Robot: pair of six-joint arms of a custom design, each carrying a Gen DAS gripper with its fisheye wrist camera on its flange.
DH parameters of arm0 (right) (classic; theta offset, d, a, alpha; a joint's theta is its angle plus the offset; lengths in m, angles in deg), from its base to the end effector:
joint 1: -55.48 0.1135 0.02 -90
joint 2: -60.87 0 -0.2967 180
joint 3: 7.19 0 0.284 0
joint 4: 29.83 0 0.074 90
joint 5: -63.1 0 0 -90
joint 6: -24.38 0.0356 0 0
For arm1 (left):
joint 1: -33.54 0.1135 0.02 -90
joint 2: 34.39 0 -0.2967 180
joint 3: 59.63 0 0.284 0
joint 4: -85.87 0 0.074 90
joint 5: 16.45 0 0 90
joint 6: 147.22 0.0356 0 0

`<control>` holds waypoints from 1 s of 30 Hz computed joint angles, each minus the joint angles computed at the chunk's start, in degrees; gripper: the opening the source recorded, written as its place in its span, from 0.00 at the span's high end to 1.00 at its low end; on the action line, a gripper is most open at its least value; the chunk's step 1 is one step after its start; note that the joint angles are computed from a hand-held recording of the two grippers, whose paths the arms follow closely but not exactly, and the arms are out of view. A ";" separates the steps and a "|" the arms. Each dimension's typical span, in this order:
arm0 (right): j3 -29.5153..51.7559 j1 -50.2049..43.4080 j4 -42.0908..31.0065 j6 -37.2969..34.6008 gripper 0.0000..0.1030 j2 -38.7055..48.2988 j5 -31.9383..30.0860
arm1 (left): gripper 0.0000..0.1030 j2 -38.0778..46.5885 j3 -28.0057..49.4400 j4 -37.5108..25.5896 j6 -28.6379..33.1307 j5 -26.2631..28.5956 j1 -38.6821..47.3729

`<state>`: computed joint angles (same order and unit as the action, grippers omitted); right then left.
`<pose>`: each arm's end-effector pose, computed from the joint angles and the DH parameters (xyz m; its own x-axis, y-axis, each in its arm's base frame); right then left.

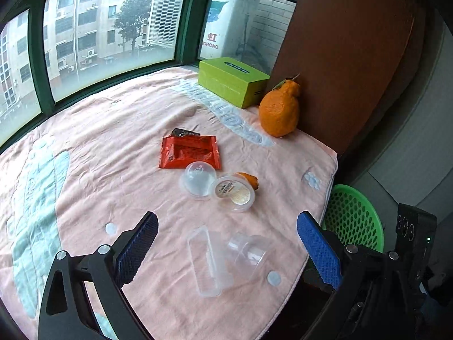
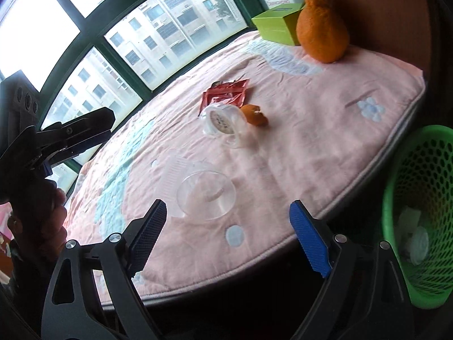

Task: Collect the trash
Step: 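Move both open tools back over the remaining cups on the seat, then grasp the clear plastic cup with the right tool while the left tool grasps another clear tray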

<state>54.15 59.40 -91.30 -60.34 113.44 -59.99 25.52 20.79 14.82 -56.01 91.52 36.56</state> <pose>0.1815 0.0319 0.3098 -0.8259 0.0207 -0.5635 -0.3127 0.8148 0.4882 0.2061 -0.0001 0.3864 -0.7677 -0.0204 -0.6404 0.1619 0.9609 -0.2247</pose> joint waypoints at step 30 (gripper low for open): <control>-2.27 12.65 14.44 7.26 0.38 9.34 8.23 | 0.07 -4.36 -7.00 1.96 6.34 2.27 13.90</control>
